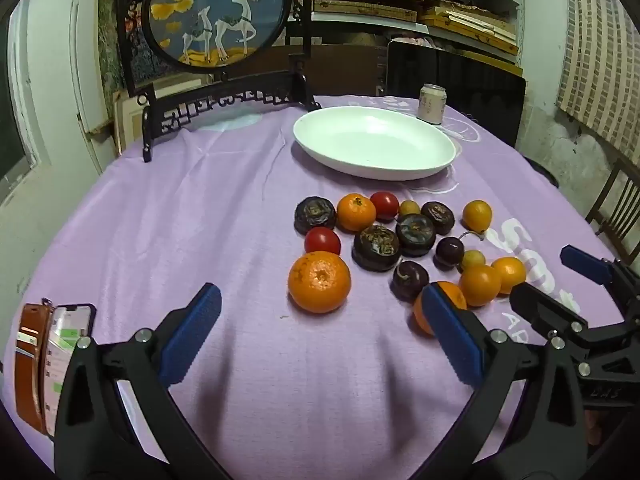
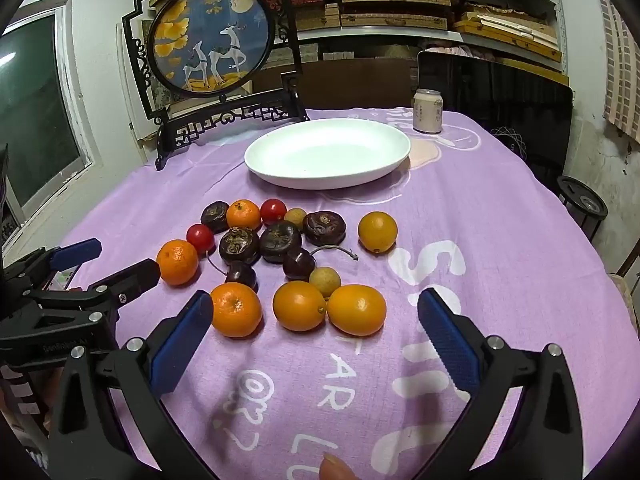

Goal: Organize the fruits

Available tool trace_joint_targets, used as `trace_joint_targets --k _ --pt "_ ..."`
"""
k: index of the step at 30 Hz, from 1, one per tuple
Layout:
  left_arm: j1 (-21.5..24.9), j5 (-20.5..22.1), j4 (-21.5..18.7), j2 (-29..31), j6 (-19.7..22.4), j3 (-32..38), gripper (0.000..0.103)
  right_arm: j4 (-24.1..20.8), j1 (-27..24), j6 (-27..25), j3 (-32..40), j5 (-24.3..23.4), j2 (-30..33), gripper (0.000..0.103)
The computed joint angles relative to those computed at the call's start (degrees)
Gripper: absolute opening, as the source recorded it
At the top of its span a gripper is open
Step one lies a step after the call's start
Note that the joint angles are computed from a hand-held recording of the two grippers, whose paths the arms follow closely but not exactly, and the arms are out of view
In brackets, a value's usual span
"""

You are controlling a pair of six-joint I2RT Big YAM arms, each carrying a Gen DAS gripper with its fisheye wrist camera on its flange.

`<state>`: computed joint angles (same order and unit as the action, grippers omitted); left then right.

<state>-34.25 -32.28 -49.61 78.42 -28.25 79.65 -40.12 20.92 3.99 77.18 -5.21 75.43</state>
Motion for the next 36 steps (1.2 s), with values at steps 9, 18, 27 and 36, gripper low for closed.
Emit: trace_joint_targets --k 9,18,27,36 --pt "-0.07 0.16 -0.18 0.77 -2.28 -0.03 0.101 -0.25 -0.08 0.31 0.10 -0.34 0.12 0.102" --pt "0.99 1.51 -0.68 -0.24 -1.61 -0.10 0.101 -0.35 -0.08 0.38 0.14 -0.33 0.13 0.102" --pt "0.60 0.67 -1.10 0.00 -1.48 -0.06 0.101 -0.33 -0.05 0.39 0.12 -0.38 0.03 0.102" --pt "0.60 0.45 -1.37 0.12 -1.60 -0.02 0.101 -0.48 -0.46 0.21 -0.23 -0.68 -0.48 0.102"
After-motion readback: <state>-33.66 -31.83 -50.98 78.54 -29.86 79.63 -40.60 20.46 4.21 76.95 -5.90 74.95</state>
